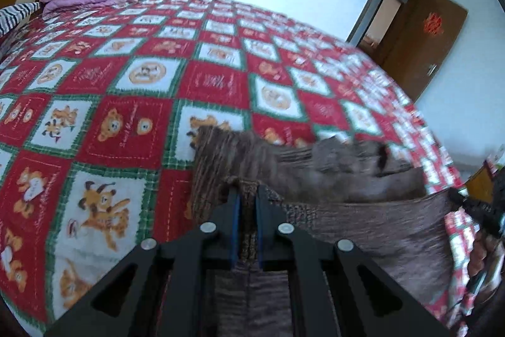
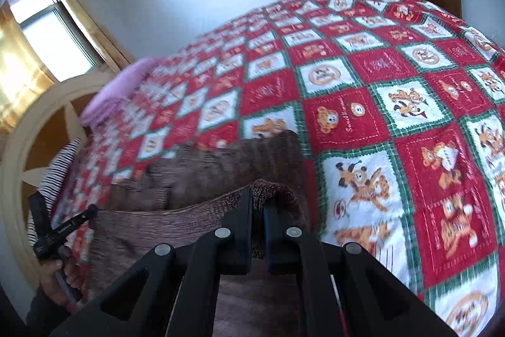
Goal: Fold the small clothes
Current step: 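Open both tools and release the folded hem onto the sweater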
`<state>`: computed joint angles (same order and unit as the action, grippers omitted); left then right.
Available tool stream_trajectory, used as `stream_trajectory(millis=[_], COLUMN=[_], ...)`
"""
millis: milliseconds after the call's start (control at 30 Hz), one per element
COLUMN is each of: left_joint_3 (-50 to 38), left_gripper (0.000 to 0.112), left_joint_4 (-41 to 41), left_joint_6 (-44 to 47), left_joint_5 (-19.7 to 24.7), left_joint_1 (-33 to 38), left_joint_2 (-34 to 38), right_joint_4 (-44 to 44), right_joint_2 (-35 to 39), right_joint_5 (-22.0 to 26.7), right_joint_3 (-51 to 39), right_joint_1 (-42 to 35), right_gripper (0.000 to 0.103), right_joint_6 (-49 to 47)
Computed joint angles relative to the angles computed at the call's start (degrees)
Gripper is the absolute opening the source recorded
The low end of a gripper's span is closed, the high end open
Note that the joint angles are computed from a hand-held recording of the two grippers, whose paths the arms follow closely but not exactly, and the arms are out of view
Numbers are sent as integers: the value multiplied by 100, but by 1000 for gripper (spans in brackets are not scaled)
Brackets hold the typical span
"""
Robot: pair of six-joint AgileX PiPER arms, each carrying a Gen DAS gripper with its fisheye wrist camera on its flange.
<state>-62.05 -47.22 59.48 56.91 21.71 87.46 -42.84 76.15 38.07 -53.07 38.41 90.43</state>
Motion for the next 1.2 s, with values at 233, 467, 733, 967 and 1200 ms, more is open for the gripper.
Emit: stream_trajectory(millis=[233, 467, 733, 967, 1200], left_joint_3=[-88, -154, 1874, 1436, 236], left_gripper=[23, 71, 93, 100, 103], left_joint_4=[-116, -70, 311, 2739, 4273], left_joint_6=[-50, 177, 2594, -196, -2465], left_joint_5=[-202, -459, -2700, -3994, -3496], left_joint_1=[139, 723, -443, -1749, -1950], left_joint_2=[217, 131, -1441, -978, -492], right_joint_4=[383, -415, -62, 304, -412], right_joint_2=[646, 677, 1167, 2552, 2215], right_joint_5=[-431, 114, 1474, 2258, 2166], right_joint_3=[-319, -619, -1208, -2557, -2877], right_joint_1=[-624, -484, 493, 693, -89], right_gripper=[6, 55, 63, 63, 63], right_joint_6=[-986, -531, -1350, -3283, -2276])
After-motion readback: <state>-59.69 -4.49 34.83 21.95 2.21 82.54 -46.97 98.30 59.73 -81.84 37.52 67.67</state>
